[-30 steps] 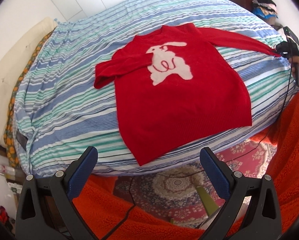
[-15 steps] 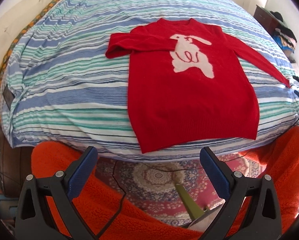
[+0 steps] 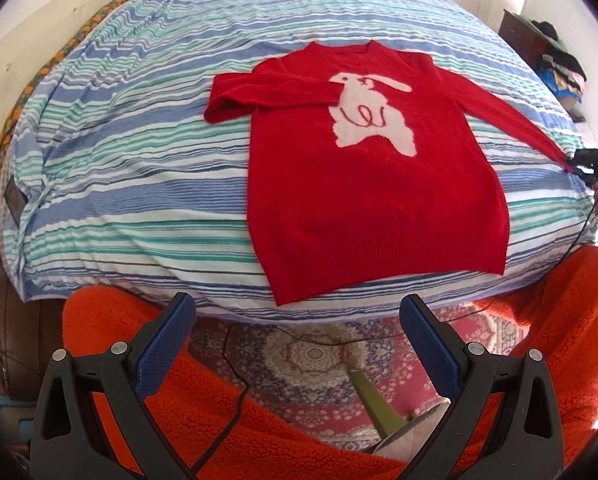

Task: Fold small clothes
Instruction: 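Pull the held sleeve outward from the body and open the right tool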

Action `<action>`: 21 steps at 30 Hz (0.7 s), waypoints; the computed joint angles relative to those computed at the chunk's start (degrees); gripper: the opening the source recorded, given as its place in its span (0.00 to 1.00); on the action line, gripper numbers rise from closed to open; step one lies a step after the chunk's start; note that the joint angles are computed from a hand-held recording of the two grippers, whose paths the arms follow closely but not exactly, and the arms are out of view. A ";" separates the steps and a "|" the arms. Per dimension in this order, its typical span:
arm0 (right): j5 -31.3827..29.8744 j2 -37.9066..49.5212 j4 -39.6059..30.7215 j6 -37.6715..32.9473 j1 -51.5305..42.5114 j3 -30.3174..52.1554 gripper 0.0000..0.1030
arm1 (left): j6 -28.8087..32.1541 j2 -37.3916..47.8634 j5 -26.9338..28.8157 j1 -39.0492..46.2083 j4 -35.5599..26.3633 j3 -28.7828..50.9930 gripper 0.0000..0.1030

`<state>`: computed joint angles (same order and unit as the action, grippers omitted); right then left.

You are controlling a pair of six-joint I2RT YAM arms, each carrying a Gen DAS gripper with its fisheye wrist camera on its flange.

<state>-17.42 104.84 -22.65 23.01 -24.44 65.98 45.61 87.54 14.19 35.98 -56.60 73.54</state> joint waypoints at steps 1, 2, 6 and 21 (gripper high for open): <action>4.74 0.27 -2.10 0.43 0.28 1.02 0.15 | -0.07 0.29 -0.04 0.12 0.01 0.15 0.99; 8.56 0.44 -4.09 0.70 0.55 1.85 0.15 | -0.22 0.73 -0.10 0.15 0.03 0.42 0.99; 15.68 -6.75 -3.31 0.45 2.25 -2.43 0.65 | -0.66 1.78 -0.26 0.41 3.32 0.11 0.99; 34.73 -34.88 11.90 13.37 47.67 -26.82 0.75 | 10.76 31.33 -7.15 -22.78 37.39 15.24 0.96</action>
